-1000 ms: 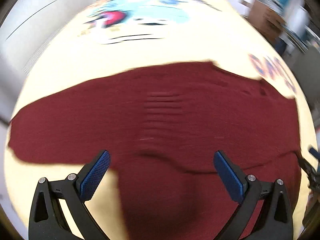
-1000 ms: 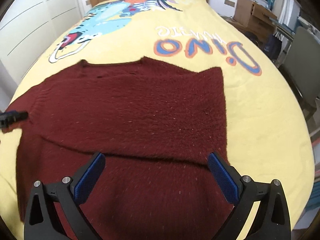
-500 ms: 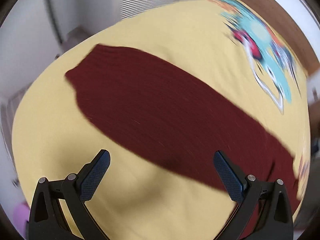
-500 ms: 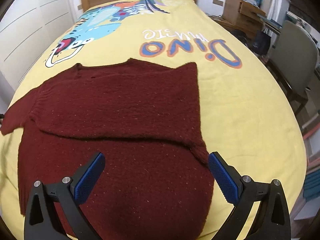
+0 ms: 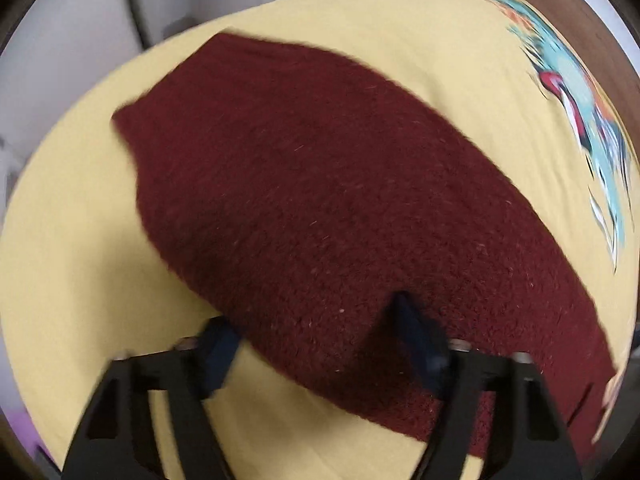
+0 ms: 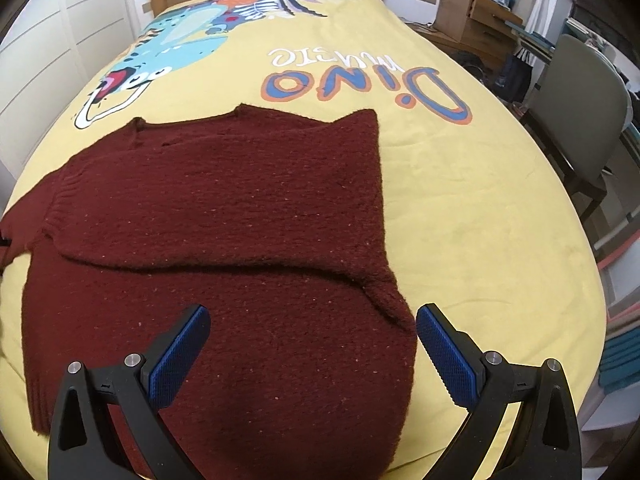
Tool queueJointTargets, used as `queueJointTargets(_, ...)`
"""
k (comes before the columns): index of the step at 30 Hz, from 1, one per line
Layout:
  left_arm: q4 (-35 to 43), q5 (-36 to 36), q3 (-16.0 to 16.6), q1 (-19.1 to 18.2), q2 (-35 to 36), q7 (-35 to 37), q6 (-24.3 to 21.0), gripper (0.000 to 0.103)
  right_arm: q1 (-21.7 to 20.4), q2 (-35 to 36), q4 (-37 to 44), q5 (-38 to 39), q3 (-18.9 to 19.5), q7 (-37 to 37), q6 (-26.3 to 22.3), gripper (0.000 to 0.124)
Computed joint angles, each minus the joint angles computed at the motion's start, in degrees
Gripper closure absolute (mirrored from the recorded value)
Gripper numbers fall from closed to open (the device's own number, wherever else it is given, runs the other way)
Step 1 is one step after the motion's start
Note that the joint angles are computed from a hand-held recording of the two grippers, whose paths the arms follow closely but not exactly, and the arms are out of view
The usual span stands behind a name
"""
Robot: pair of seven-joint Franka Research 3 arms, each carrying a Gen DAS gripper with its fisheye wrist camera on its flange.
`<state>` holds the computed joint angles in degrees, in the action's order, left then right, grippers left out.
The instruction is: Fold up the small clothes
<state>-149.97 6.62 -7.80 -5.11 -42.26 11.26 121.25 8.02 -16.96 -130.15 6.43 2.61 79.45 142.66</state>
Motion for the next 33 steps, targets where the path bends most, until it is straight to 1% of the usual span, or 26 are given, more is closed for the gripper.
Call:
queueJointTargets(1, 0.50, 0.38, 0.59, -0.06, 0.69, 1.40, 0.64, 0.064, -0.04, 0.12, 0.01, -0.03, -0.03, 0.03, 0.04, 0.021)
queueJointTargets(2, 0.05, -0.13, 1.43, -0.41, 0.24, 2.51, 2.26, 0.085, -0.06, 0.27, 0.10, -0.02, -0.09, 0.00, 0.01, 0.021)
queueJointTargets(3, -1.12, -1.64, 2.75, -0.95, -0.73, 3.48, 5.15, 0.091, -0.08, 0.36, 0.10, -0.02, -0.10, 0.03, -0.02, 0.021)
queueJointTargets(4, -1.27, -2.75, 3.30, -0.97, -1.18, 3.85, 5.66, 0.091, -0.04, 0.43, 0.10, 0.08, -0.16, -0.06, -0.07, 0.021)
queueJointTargets(5, -0.45, -2.98, 3.21, -0.72, -1.09, 4.34, 4.60, 0.092, 0.01, 0.49, 0.13, 0.20, -0.20, -0.19, -0.09, 0.021)
queueJointTargets(9, 4.41, -1.52, 1.37, -0.07, 0.18, 6.22, 1.25, 0.092, 0.35, 0.42, 0.21, 0.85, -0.39, -1.25, 0.21, 0.021)
queueJointTargets(13, 11.94, -0.33, -1.32, -1.45, 2.72, 7.23, -2.14, 0.092, 0.42, 1.04, 1.12, 1.04, -0.26, -1.55, 0.89, 0.021)
queueJointTargets(15, 14.23, -0.29, -2.26, -2.79, 3.55, 7.62, -1.38, 0.092, 0.57, 1.47, 1.79, 1.43, -0.28, -1.56, 1.08, 0.021)
queueJointTargets(17, 17.69, 0.38, -3.07, -4.24, 5.71, 9.63, -1.55, 0.092, 0.93, 2.10, 2.94, 2.57, -0.52, -1.88, 0.89, 0.021)
queueJointTargets(18, 20.65, 0.61, -3.60, -5.08, 7.92, 10.97, -1.61, 0.092, 1.09, 2.48, 3.69, 3.13, -0.64, -2.05, 0.46, 0.021)
queueJointTargets(19, 23.25, 0.69, -4.31, -4.43, 11.87, 12.36, 0.81, 0.092, 1.19, 2.93, 4.62, 3.60, -0.76, -2.15, -0.17, 0.021)
queueJointTargets(20, 25.76, 1.11, -4.36, -5.78, 13.80, 12.54, 0.62, 0.092, 1.22, 3.31, 5.42, 3.89, -0.81, -2.12, -0.60, 0.021)
queueJointTargets(22, 30.98, 1.31, -5.48, -6.90, 18.90, 13.82, 2.64, 0.092, 1.31, 3.96, 6.88, 4.98, -1.15, -2.44, -1.00, 0.021)
queueJointTargets(24, 36.28, 2.09, -6.97, -8.13, 23.51, 14.87, 3.24, 0.092, 1.26, 4.39, 8.06, 5.90, -1.43, -2.60, -1.04, 0.021)
queueJointTargets(27, 45.76, 5.23, -9.33, -9.83, 32.30, 15.65, 3.71, 0.092, 0.94, 5.06, 9.93, 6.25, -1.64, -2.73, -1.08, 0.021)
queueJointTargets(31, 56.40, 7.27, -10.00, -13.02, 44.09, 17.27, 5.30, 0.092, 0.45, 6.52, 13.38, 6.45, -2.06, -3.16, -2.19, 0.021)
queueJointTargets(33, 62.69, 8.86, -9.89, -15.05, 50.63, 18.13, 4.84, 0.092, 0.18, 7.21, 14.91, 6.56, -2.27, -3.36, -2.64, 0.021)
